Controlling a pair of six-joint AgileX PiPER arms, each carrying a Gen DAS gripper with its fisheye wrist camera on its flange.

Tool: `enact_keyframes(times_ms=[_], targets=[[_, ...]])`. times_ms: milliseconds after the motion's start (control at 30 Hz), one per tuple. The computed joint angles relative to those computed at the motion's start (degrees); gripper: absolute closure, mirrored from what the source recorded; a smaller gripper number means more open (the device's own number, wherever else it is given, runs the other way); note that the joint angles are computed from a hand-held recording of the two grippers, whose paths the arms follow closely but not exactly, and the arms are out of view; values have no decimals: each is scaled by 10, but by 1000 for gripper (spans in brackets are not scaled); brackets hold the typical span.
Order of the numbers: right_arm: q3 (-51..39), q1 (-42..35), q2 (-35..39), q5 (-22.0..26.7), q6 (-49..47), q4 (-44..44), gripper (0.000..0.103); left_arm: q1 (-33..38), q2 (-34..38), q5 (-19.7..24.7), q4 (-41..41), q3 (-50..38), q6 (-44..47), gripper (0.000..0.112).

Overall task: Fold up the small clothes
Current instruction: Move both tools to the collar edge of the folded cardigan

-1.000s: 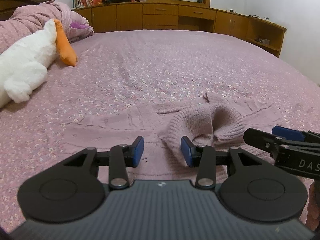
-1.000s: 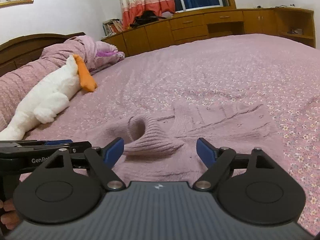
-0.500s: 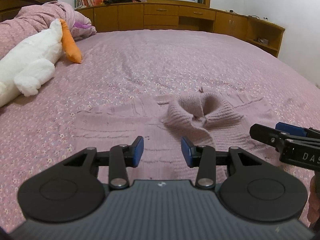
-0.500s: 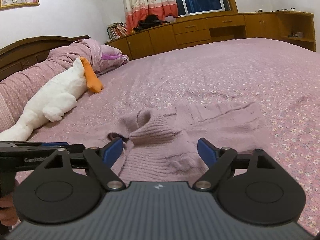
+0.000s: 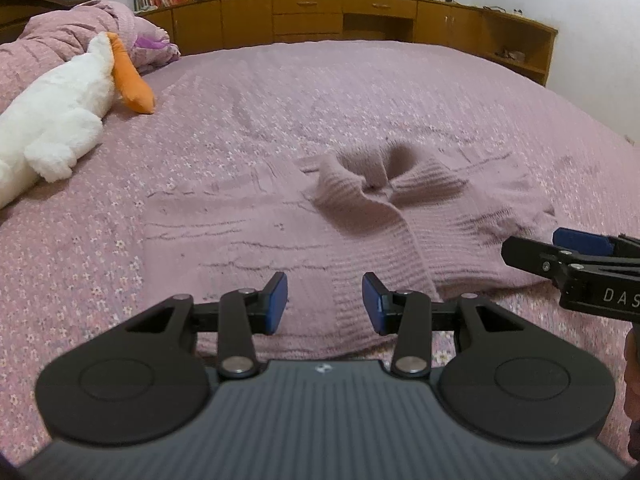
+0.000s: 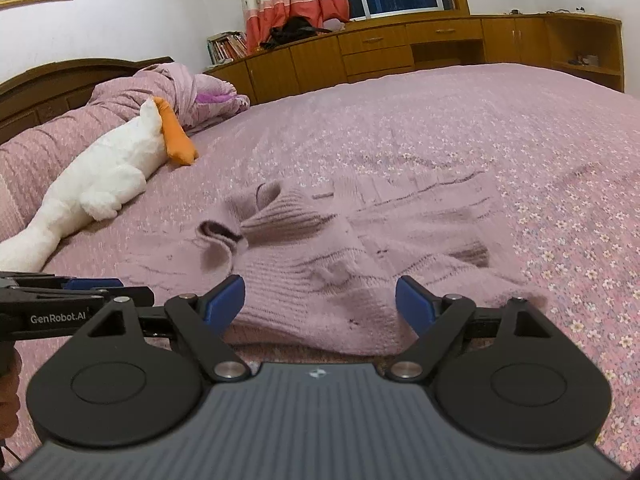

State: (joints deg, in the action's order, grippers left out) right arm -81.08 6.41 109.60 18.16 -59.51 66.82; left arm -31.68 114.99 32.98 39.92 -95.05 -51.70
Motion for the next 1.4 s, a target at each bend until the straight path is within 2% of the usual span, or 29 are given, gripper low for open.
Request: enact_keyframes(times_ms=[67, 267, 333, 400, 933, 1367, 1400], targets=[[8, -1, -3, -2, -18, 12, 14, -5, 0, 4, 8, 3, -7, 61], [33, -3, -16, -6, -68, 47, 12, -11, 2, 13, 3, 8, 5, 60], [38, -6, -19, -1, -71, 51, 12, -13, 2, 13, -2, 10, 12, 50], [44, -8, -22, 0, -72, 55, 12, -17, 1, 11, 8, 16, 6, 47], [62, -12, -21, 2, -90, 82, 12, -50, 42, 48, 58, -1, 11, 47], [76, -12, -26, -7, -129, 113, 12, -77, 82, 58, 231, -7, -40, 46], [75, -11, -26, -8, -139, 117, 12, -77, 77, 53, 250, 3, -59, 53]])
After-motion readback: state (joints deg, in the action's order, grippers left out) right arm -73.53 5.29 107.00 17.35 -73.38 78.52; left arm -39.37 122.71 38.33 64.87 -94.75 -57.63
